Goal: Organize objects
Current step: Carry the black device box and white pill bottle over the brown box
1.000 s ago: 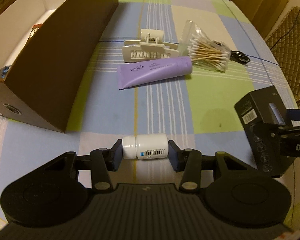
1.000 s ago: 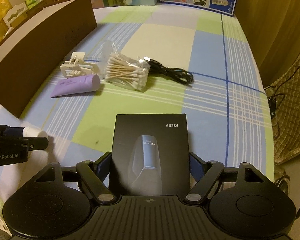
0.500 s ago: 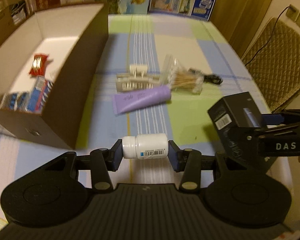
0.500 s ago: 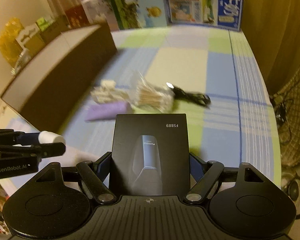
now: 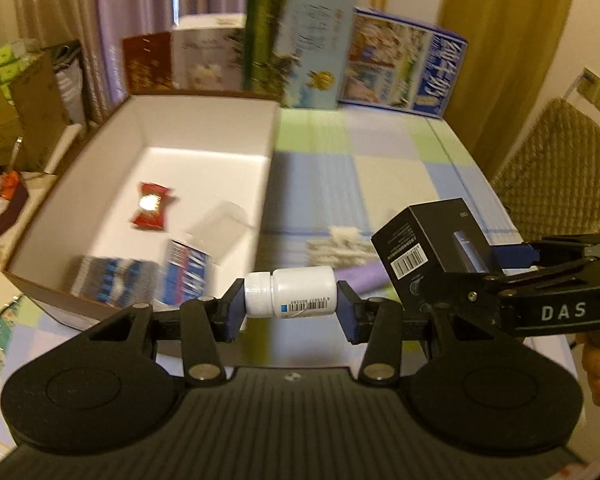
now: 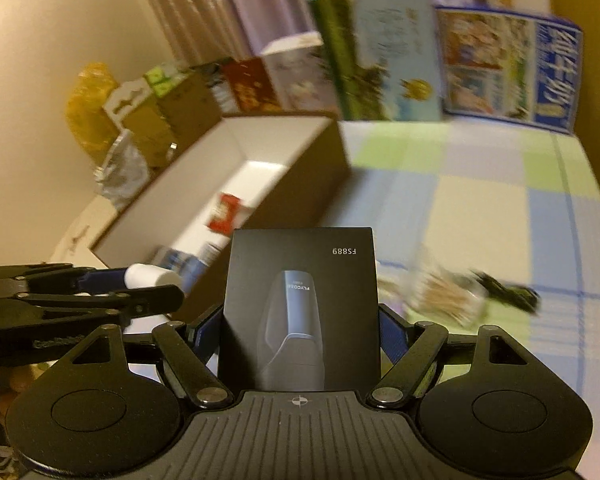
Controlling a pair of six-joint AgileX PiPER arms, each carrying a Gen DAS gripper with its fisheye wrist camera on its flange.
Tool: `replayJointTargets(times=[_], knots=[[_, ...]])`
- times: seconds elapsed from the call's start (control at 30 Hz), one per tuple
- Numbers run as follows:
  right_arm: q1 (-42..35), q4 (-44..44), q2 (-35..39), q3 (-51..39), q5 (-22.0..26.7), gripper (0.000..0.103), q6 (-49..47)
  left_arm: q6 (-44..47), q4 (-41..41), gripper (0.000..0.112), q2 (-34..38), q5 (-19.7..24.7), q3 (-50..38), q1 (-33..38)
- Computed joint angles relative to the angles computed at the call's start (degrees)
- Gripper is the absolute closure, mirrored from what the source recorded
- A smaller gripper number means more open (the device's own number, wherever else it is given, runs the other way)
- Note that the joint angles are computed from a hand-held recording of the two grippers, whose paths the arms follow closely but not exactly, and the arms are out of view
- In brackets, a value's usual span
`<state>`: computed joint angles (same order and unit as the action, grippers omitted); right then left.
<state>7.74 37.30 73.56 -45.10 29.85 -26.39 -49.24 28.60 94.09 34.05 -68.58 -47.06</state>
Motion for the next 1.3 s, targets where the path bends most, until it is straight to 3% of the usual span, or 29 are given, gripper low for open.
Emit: replayJointTargets(times=[0.23, 0.63, 1.0, 1.3], knots=[[9.15, -2.82, 9.76, -11.23, -4.33, 0.028, 7.35, 10.58, -3.77, 0.071, -1.2, -1.56, -0.26, 10.02], [15.75, -18.41, 28.67, -34.33, -4.12, 0.028, 28.03, 38.0, -19.83, 0.071, 8.97, -3.42, -11.84, 24.75], [15.26, -31.32, 48.19, -61.43, 6.25, 0.028, 42.95, 52.39, -28.69, 0.071, 24.11, 2.33, -31.53, 29.99], [15.87, -39.29, 62.89, -83.78, 17.55, 0.028, 46.39, 57.42, -31.97, 0.071, 36.72, 10.71, -49.96, 31.99]])
